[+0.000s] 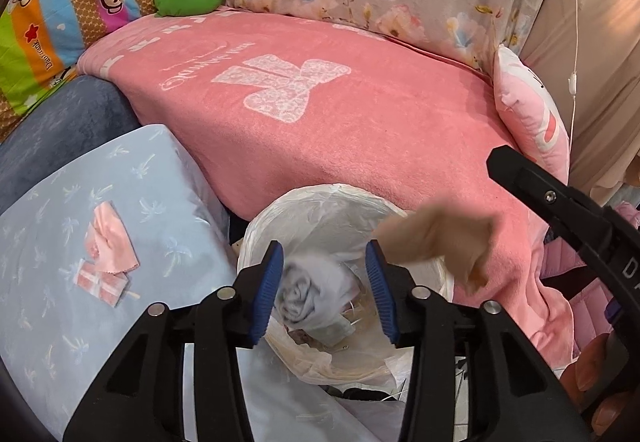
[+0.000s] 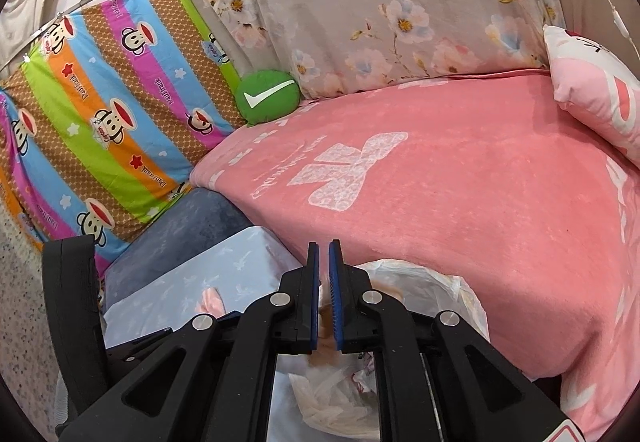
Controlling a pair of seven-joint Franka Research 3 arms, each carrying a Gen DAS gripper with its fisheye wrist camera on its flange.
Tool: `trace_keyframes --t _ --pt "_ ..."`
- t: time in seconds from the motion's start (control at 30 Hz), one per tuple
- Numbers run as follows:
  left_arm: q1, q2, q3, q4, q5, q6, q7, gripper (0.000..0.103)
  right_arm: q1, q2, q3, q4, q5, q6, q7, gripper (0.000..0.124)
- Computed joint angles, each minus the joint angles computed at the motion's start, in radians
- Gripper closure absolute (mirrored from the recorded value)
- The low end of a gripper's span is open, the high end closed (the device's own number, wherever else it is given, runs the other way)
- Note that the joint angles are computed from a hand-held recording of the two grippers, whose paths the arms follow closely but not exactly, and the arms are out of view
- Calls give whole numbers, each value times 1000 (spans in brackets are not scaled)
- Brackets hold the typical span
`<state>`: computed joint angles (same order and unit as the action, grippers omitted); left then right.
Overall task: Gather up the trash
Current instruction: 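Carry the sock and stocking to the wastebasket and open both tools, then move both open tools back to the pink cloth and snack packets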
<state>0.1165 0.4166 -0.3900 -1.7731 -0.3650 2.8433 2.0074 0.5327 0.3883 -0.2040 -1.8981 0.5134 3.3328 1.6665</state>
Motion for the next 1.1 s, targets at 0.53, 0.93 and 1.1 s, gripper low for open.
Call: trace_keyframes --t 0.53,0.93,1.1 --pt "12 -2 22 -12 43 31 -89 37 32 23 -27 31 -35 -37 31 102" --pt "47 -2 35 -22 41 30 -131 37 48 62 -22 87 -131 -92 99 98" --pt "66 4 45 -23 29 19 -157 37 43 88 -2 125 -179 -122 129 94"
